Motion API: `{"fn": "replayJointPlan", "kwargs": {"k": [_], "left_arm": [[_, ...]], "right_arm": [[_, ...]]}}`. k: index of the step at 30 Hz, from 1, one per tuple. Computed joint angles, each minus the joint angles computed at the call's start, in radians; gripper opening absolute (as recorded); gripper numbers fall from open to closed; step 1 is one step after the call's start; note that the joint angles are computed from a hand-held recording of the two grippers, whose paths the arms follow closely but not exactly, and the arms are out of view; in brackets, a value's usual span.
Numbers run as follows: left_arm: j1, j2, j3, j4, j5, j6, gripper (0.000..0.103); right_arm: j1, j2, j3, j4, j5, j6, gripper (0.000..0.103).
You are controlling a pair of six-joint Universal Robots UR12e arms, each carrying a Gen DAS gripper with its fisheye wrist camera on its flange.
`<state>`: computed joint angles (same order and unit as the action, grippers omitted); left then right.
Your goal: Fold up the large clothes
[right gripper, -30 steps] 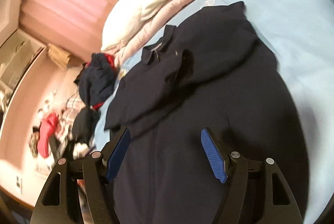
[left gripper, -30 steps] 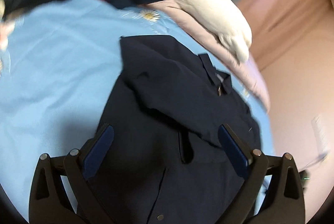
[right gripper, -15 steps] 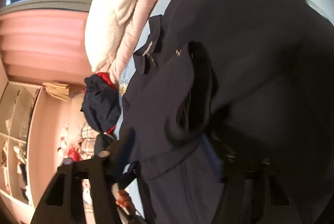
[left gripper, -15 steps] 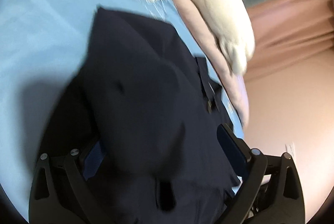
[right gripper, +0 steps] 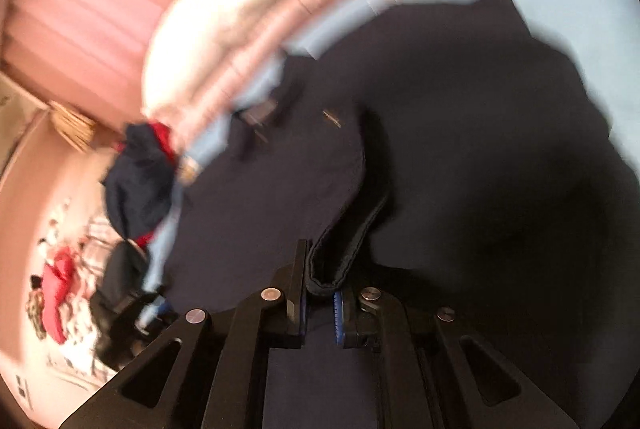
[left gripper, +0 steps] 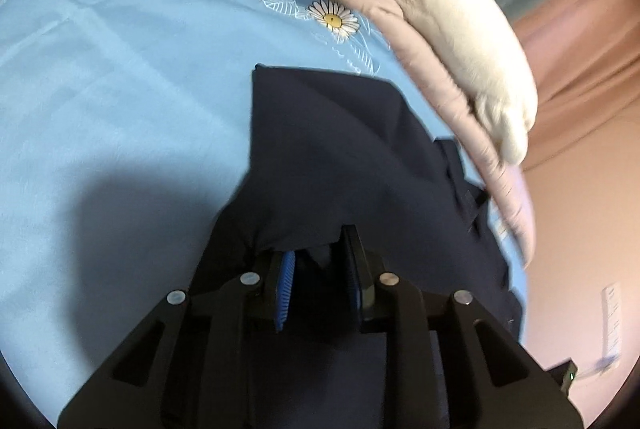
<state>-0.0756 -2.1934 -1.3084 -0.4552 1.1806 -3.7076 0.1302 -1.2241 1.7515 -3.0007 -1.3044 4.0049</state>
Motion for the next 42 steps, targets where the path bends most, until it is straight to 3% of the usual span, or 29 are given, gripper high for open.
{"fn": "replayJointPlan", "kwargs": {"k": [3,4,5,6,8,10,13,14,17,20,22,26,29,31,32,33,38,42], "left_arm": [[0.005,0.028,-0.003,-0.079,0.007,0.102,0.031],[0.004,0.036,-0.006,-0.093,0.021,0.133,0.031],[-0.003,0.049,-0.004,-0.122,0.071,0.190,0.041],[-0.015,0.060,-0.005,-0.133,0.148,0.236,0.064],[-0.025,0.081,-0.031,-0.085,0.206,0.300,0.075],[-0.036,0.090,-0.043,-0.029,0.226,0.370,0.075],[-0.059,0.079,-0.027,-0.022,0.224,0.460,0.073],[-0.065,0.072,-0.020,-0.024,0.216,0.475,0.068],[-0.094,0.043,0.004,-0.042,0.237,0.543,0.039],[-0.108,0.012,0.039,-0.119,0.274,0.563,0.039],[-0.108,-0.005,0.051,-0.151,0.275,0.566,0.039],[-0.094,-0.004,0.063,-0.189,0.229,0.548,0.039],[-0.080,0.024,0.048,-0.223,0.178,0.512,0.045],[-0.070,0.059,0.003,-0.204,0.145,0.512,0.061],[-0.063,0.087,-0.030,-0.189,0.140,0.514,0.075],[-0.058,0.113,-0.065,-0.169,0.137,0.517,0.082],[-0.012,0.247,-0.264,-0.090,0.062,0.516,0.087],[0.031,0.349,-0.418,-0.070,0.019,0.503,0.088]], "right_arm": [[-0.015,-0.024,0.032,-0.045,0.029,-0.014,0.015],[-0.012,-0.035,0.033,-0.032,0.007,-0.038,0.024],[-0.003,-0.052,0.031,0.002,-0.045,-0.082,0.028],[0.012,-0.068,0.026,0.039,-0.125,-0.130,0.028],[0.049,-0.074,-0.001,0.082,-0.271,-0.204,0.038],[0.067,-0.075,-0.016,0.077,-0.331,-0.291,0.039],[0.075,-0.050,-0.055,0.080,-0.294,-0.393,0.039],[0.079,-0.038,-0.069,0.086,-0.293,-0.422,0.039],[0.093,-0.004,-0.106,0.134,-0.339,-0.476,0.039],[0.091,0.018,-0.118,0.199,-0.355,-0.475,0.038],[0.087,0.020,-0.100,0.173,-0.361,-0.491,0.034],[0.084,0.017,-0.099,0.170,-0.359,-0.505,0.034],[0.080,-0.011,-0.084,0.186,-0.334,-0.453,0.037],[0.079,-0.045,-0.049,0.170,-0.308,-0.420,0.047],[0.081,-0.067,-0.025,0.162,-0.303,-0.411,0.050],[0.084,-0.084,-0.005,0.156,-0.307,-0.407,0.050],[0.094,-0.199,0.143,0.106,-0.333,-0.369,0.058],[0.089,-0.294,0.267,0.083,-0.355,-0.278,0.061]]}}
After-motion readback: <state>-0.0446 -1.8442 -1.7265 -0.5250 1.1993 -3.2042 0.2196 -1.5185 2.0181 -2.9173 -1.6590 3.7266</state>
